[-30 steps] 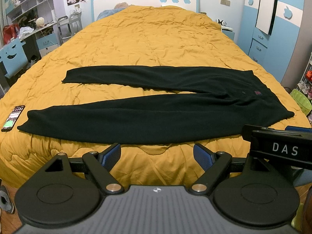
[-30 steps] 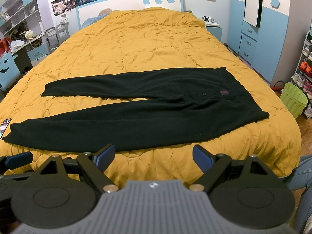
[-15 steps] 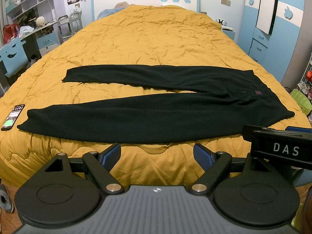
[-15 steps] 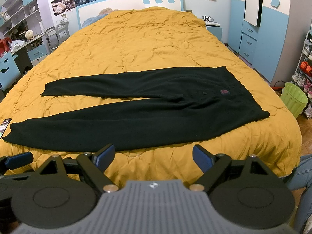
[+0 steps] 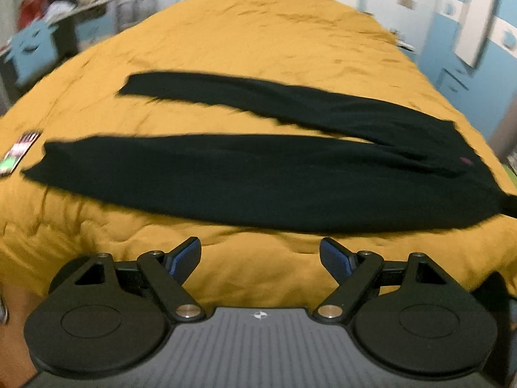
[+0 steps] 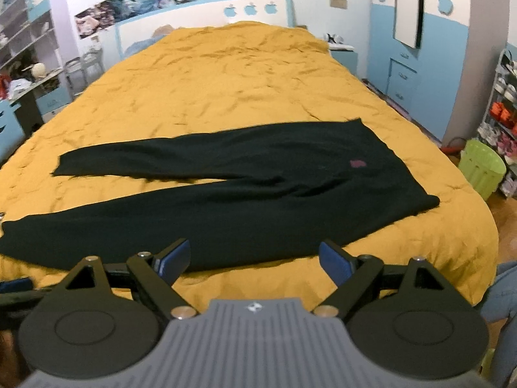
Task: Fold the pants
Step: 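Reach both tools down to the black pant leg hems, then close the left tool on one hem while the right tool grasps the other hem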
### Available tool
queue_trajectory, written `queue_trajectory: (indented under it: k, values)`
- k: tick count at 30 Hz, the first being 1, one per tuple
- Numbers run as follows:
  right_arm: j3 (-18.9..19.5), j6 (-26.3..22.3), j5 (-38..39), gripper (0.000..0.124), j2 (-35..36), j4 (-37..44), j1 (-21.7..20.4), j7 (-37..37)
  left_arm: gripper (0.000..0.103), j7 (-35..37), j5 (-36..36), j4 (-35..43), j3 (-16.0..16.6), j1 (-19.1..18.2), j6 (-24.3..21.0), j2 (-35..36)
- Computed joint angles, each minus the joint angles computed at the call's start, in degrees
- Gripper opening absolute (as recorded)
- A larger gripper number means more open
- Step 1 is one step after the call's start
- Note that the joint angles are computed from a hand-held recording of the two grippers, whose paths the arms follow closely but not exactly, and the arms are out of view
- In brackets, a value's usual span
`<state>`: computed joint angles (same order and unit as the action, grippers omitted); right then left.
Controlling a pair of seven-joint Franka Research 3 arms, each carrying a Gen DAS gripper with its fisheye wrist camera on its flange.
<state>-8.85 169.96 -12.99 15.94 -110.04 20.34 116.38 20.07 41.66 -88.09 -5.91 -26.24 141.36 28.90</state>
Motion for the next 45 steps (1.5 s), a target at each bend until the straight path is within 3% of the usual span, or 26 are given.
queue_trajectory:
  k: [2,4,6,8,9,11,15,17,19,23,25,29,30,31,35,41,42,43,44,45]
  values:
    - [1.7,-0.1,3.3,0.083,2.3,1.9,-2.8,-3.1,0.094,-2.2,0.2,-3.8,1.0,1.4,1.4,-2.0]
    - [0.6,2.9,4.9,0.083,4.5,2.6,-3.5,-3.4,0.094,-4.1,0.0,-6.9,1.7,3.2,2.1,-3.8]
    - [-1.3,10.8,7.0,0.083,7.1,1.8,-3.9,-3.1,0.093,-6.7,-0.3,-10.2,2.4,5.6,3.3,-5.7]
    - [0.5,18.7,9.5,0.083,9.6,1.2,-7.3,-3.9,0.093,-9.3,-0.8,-12.9,3.0,8.1,4.9,-7.3]
    - [1.6,18.6,10.2,0.083,10.6,2.2,-9.0,-4.6,0.092,-10.5,-1.4,-14.0,3.1,9.4,5.6,-7.9]
    - [0.1,14.2,11.4,0.083,12.4,5.0,-9.2,-3.6,0.093,-13.1,-2.4,-15.6,3.7,12.0,7.6,-8.6]
    - [7.6,9.3,18.9,0.083,15.4,10.1,-17.7,-7.7,0.092,-20.5,-3.9,-18.2,5.4,16.2,14.3,-9.0]
    - [10.5,7.2,22.4,0.083,17.2,12.9,-21.3,-9.1,0.084,-22.9,-5.9,-19.1,5.6,18.2,17.9,-8.5]
    - [13.4,5.9,26.2,0.083,18.3,14.4,-24.5,-10.5,0.082,-24.9,-7.1,-19.8,6.2,19.2,21.1,-7.9]
    - [22.2,2.9,34.8,0.083,21.8,19.4,-32.5,-15.5,0.079,-28.9,-8.6,-20.2,7.9,19.3,25.1,-6.5]
    - [23.8,2.7,37.9,0.083,23.3,21.3,-33.7,-16.7,0.078,-30.9,-9.5,-20.4,8.9,19.3,27.7,-5.5]
    - [27.9,2.4,44.7,0.081,26.7,25.1,-36.7,-19.6,0.074,-37.8,-8.0,-21.6,15.1,15.3,33.6,-4.6]
    - [28.2,2.6,46.1,0.078,27.2,25.7,-36.8,-19.9,0.070,-39.5,-7.4,-21.7,16.7,13.7,33.3,-4.7]
    - [27.9,2.6,47.4,0.073,27.6,26.2,-36.6,-19.5,0.060,-40.4,-6.9,-21.4,17.5,12.7,32.0,-4.8]
    - [28.6,3.2,53.2,0.062,29.0,28.2,-37.2,-19.9,0.032,-43.6,-2.5,-20.1,17.7,11.6,26.2,-5.8]
    - [25.7,2.3,57.8,0.045,29.0,28.7,-35.5,-21.5,0.007,-44.4,0.5,-17.7,13.5,14.8,22.0,-5.4]
    - [23.3,1.2,57.5,0.032,29.3,29.5,-33.8,-19.8,0.006,-44.5,0.8,-17.3,13.0,15.3,21.7,-5.2]
    - [20.3,-0.2,56.4,0.009,29.4,30.1,-31.8,-17.5,0.004,-43.9,0.5,-17.0,12.2,15.9,21.2,-5.1]
    - [17.5,-2.2,54.7,0.000,29.5,30.7,-30.1,-15.0,0.003,-43.2,0.0,-16.8,11.4,16.6,20.6,-5.1]
    - [16.6,-4.0,52.9,0.000,29.8,31.3,-29.8,-13.4,0.003,-42.8,-0.7,-16.8,10.8,17.2,20.6,-5.2]
